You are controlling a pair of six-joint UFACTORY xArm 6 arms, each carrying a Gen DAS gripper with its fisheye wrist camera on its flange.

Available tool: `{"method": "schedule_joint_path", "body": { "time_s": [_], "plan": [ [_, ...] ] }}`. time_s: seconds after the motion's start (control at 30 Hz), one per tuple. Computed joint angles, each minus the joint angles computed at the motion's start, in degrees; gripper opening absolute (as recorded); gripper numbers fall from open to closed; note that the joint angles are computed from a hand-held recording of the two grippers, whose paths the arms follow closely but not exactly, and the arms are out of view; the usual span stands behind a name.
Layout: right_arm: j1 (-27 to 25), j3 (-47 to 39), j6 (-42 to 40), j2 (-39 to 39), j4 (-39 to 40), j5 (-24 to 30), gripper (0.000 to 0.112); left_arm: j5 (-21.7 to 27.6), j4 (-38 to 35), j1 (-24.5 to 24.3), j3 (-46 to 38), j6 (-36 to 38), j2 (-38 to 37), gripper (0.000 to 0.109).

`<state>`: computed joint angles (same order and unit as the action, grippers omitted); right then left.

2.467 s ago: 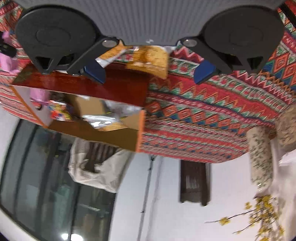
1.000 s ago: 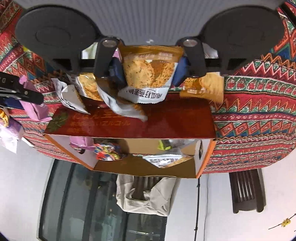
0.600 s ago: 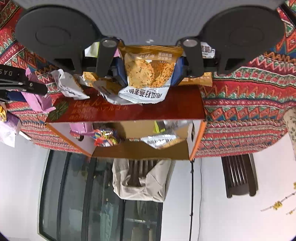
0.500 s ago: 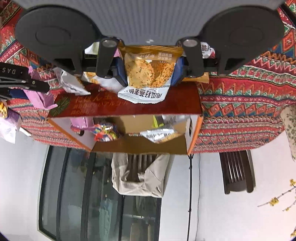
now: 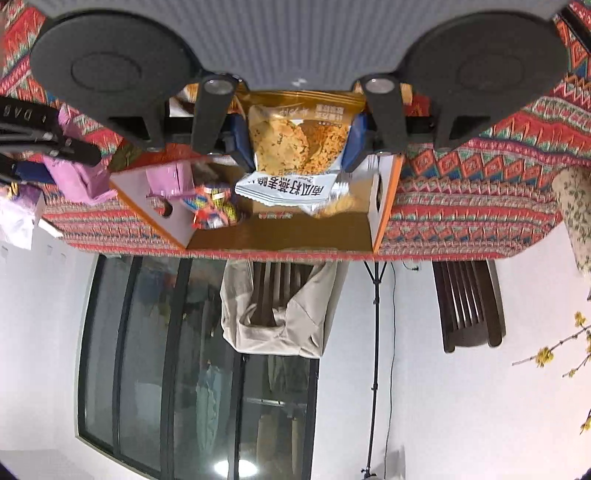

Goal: Organize snacks
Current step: 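Grasp an orange cracker packet with the left tool while the right tool holds the pink packet, then carry both packets over the cardboard box and open both tools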

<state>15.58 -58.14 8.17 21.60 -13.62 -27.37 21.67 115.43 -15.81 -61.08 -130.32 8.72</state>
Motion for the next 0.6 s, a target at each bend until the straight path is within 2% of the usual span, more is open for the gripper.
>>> {"method": "schedule_joint_path", "body": {
  "time_s": [0.3, 0.47, 0.6],
  "plan": [
    [1.13, -10.54, 2.99, 3.77, -2.95, 5.76, 0.061, 0.97, -4.54, 0.46, -8.44, 3.49, 4.92, 0.052],
    [3.34, -18.65, -2.65, 8.14, 4.50, 8.98, 0.061, 2.39, -9.04, 1.09, -14.46, 6.21, 9.12, 0.052],
    [3.77, -26.10, -0.72, 12.85, 5.44, 12.16, 0.061, 3.21, -12.44, 2.11, -19.56, 7.61, 13.25, 0.052]
  ]
}}
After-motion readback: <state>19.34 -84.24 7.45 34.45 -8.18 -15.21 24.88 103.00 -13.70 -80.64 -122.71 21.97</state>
